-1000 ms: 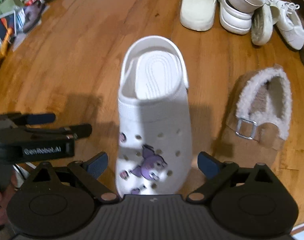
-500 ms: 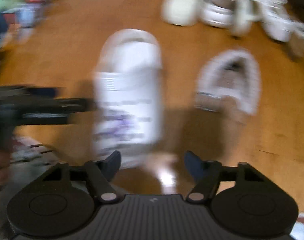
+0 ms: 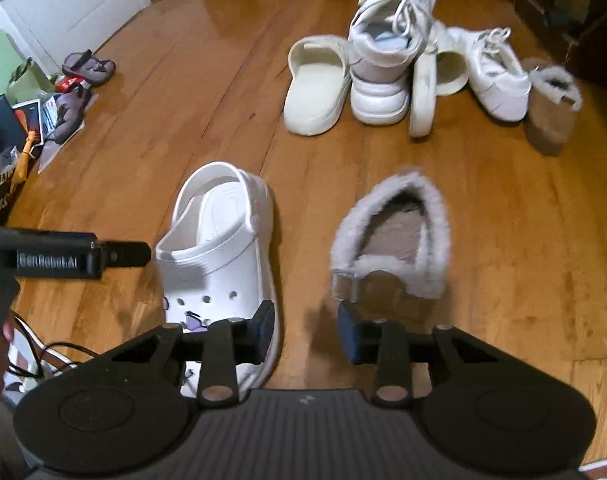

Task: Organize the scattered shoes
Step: 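Open the right tool and withdraw from the white clog, then reach the left tool to a tan slipper by the sneakers and grasp its fleece rim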

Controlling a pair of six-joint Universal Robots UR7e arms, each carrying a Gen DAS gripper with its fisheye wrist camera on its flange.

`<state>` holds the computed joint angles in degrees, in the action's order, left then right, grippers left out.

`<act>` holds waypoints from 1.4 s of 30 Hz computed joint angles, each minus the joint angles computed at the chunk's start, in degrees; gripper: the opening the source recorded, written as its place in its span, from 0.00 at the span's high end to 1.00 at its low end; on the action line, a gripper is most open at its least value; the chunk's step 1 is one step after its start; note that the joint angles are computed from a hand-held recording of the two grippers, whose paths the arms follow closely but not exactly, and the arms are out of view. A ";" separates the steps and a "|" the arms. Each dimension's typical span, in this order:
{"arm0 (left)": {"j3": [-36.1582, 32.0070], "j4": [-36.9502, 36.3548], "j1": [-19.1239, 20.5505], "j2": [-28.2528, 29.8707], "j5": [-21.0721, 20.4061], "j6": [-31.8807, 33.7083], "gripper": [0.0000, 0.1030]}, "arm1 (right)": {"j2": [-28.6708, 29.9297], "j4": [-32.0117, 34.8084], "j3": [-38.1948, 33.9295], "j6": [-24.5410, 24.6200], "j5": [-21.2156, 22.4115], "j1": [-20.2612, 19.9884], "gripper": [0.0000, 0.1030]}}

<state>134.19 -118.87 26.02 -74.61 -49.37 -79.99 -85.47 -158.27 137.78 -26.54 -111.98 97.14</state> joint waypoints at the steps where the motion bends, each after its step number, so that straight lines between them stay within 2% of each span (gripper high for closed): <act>1: -0.97 0.65 -0.11 0.79 0.27 -0.13 0.17 | -0.58 -0.07 0.36 -0.68 1.37 -1.06 0.67; 8: -7.94 1.45 -0.63 7.45 1.34 0.20 0.16 | -3.61 -1.63 -1.11 -1.10 3.28 -5.10 0.67; 10: -11.34 0.63 -0.11 11.49 1.58 1.60 0.16 | -4.48 -1.09 -2.98 -0.64 4.29 -7.21 0.65; 12: -14.06 -3.24 0.88 15.03 1.53 4.61 0.16 | -5.26 0.51 -5.43 0.65 4.63 -9.37 0.58; 14: -16.76 -10.42 2.49 19.17 1.38 9.42 0.16 | -5.56 2.28 -8.15 1.48 5.24 -11.75 0.52; 16: -20.91 -16.04 4.62 24.11 0.35 14.07 0.16 | -3.92 2.28 -11.42 0.62 5.33 -13.19 0.51; 19: -29.52 -18.05 8.32 31.54 -1.84 20.15 0.16 | -0.18 1.98 -17.24 0.97 1.16 -13.56 0.50; 20: -33.08 -17.16 9.63 34.03 -2.00 21.14 0.16 | 0.23 1.70 -18.10 0.47 0.89 -13.71 0.42; 21: -35.96 -17.61 10.67 36.27 -1.88 22.32 0.16 | 1.32 0.84 -19.77 -0.79 0.51 -14.18 0.28; 22: -39.07 -18.29 11.74 38.67 -1.64 23.65 0.16 | 2.68 -0.27 -21.30 -1.69 0.20 -14.64 0.25; 24: -44.71 -20.74 13.53 43.16 0.12 26.66 0.16 | 6.36 -2.57 -24.64 -2.81 -1.29 -15.38 0.25; 26: -53.48 -17.40 15.26 48.81 3.26 28.78 0.16 | 10.17 -4.00 -28.31 -2.67 -2.50 -16.04 0.28; 27: -56.09 -16.74 16.02 50.43 3.26 29.09 0.16 | 12.45 -4.29 -30.79 -1.90 -2.80 -16.51 0.31; 30: -64.94 -15.61 18.85 56.01 2.62 28.68 0.16 | 16.86 -4.73 -35.52 0.19 -4.67 -17.18 0.31; 34: -72.69 -13.29 20.78 60.54 2.75 27.85 0.16 | 18.92 -5.14 -36.77 2.56 -3.67 -18.56 0.29; 36: -77.34 -11.69 21.71 63.32 2.01 28.07 0.16 | 17.93 -4.47 -35.58 4.68 -2.83 -19.03 0.29; 39: -81.99 -9.22 22.39 65.90 1.50 28.10 0.15 | 12.50 -5.41 -29.31 8.22 1.22 -20.61 0.27; 42: -88.61 -3.17 22.41 69.56 3.58 27.25 0.09 | 6.06 -6.10 -22.52 6.19 5.78 -22.70 0.26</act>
